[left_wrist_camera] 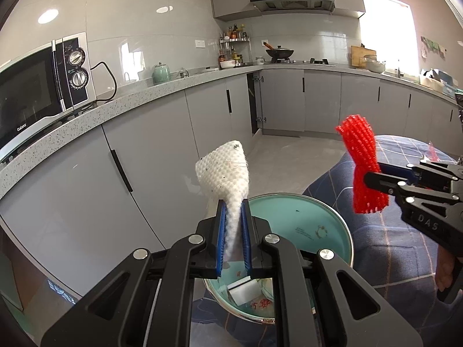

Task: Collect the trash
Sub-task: 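Carry the white and red mesh sleeves over the teal bin with both tools, then open both tools to drop the mesh sleeves into the teal bin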

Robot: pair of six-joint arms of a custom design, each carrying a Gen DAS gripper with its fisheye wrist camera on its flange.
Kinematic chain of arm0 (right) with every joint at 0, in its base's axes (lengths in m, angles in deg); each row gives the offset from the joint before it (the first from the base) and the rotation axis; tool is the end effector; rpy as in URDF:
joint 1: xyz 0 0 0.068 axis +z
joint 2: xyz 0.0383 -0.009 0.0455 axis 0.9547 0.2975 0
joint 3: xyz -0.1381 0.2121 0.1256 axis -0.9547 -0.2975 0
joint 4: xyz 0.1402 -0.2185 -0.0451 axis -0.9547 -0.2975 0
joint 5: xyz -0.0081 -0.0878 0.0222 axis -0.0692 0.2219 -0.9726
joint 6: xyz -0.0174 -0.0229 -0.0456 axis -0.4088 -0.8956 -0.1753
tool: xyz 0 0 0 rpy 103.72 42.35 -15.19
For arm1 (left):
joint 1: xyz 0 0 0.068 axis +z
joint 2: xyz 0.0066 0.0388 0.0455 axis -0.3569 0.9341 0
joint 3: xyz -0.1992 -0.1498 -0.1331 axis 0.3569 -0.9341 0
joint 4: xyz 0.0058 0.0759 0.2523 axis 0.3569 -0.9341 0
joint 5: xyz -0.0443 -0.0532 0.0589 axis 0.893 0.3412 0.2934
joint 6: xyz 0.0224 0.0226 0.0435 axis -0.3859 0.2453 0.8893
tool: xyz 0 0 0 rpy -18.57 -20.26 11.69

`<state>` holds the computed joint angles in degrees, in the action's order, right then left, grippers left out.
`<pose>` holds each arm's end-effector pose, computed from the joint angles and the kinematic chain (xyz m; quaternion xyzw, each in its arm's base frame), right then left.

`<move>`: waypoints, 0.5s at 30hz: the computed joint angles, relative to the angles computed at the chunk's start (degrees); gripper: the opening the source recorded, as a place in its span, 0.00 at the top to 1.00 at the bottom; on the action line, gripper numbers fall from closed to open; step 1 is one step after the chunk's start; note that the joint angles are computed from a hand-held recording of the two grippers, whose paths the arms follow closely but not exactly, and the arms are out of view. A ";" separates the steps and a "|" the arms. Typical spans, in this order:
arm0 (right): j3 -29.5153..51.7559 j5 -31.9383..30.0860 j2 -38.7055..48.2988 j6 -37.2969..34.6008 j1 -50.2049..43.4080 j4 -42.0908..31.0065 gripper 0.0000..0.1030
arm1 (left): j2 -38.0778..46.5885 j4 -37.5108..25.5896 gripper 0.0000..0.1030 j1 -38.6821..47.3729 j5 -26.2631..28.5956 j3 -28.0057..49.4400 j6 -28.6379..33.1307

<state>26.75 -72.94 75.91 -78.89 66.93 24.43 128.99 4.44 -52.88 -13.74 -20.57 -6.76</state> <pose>0.2945 -0.0107 0.0970 -0.2494 0.8368 0.1344 0.4685 0.2214 -0.1139 0.0859 -0.0128 0.8669 0.0789 0.4921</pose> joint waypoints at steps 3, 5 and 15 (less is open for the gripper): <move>0.10 0.39 0.25 -0.04 0.86 0.09 0.82 | -0.05 0.19 0.89 0.40 0.39 -0.11 0.15; 0.25 0.64 0.53 -0.23 1.35 0.05 0.82 | -0.05 0.20 0.89 0.79 0.80 -0.16 0.09; 1.82 2.20 3.86 -1.53 3.28 -0.25 0.79 | 1.26 0.53 0.86 2.43 2.82 0.27 0.54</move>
